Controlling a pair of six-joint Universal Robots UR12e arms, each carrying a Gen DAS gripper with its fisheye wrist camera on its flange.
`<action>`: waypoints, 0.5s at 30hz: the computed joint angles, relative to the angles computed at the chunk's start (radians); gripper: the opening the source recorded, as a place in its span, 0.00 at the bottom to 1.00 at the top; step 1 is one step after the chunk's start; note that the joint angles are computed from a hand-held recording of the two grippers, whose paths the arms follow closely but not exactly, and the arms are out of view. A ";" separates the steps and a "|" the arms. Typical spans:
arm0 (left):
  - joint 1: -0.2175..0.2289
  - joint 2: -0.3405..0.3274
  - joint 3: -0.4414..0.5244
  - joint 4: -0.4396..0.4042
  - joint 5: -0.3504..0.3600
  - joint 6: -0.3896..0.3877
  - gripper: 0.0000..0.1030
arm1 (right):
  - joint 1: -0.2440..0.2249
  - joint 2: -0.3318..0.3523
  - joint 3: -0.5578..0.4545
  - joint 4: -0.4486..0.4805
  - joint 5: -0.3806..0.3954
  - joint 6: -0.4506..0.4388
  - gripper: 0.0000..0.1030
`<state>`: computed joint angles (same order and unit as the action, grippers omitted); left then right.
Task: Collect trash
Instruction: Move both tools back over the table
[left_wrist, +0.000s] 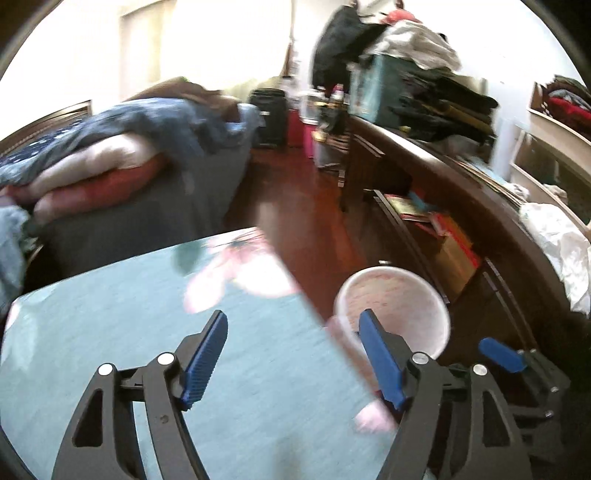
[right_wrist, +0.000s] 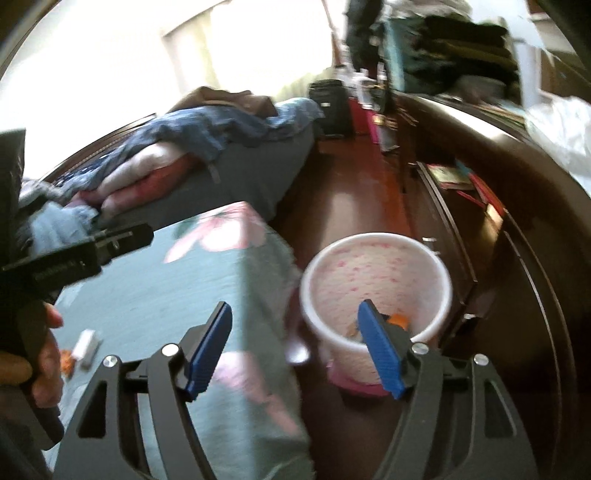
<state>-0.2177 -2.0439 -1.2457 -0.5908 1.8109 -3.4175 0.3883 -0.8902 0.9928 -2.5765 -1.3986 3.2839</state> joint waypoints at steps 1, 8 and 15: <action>0.003 0.018 -0.027 0.001 0.017 -0.014 0.71 | 0.006 -0.003 0.000 0.002 0.009 -0.011 0.71; 0.026 0.157 -0.228 -0.006 0.113 -0.109 0.71 | 0.047 -0.030 0.024 0.022 0.065 -0.088 0.72; 0.064 0.258 -0.380 -0.051 0.141 -0.211 0.71 | 0.082 -0.030 0.015 0.062 0.093 -0.134 0.72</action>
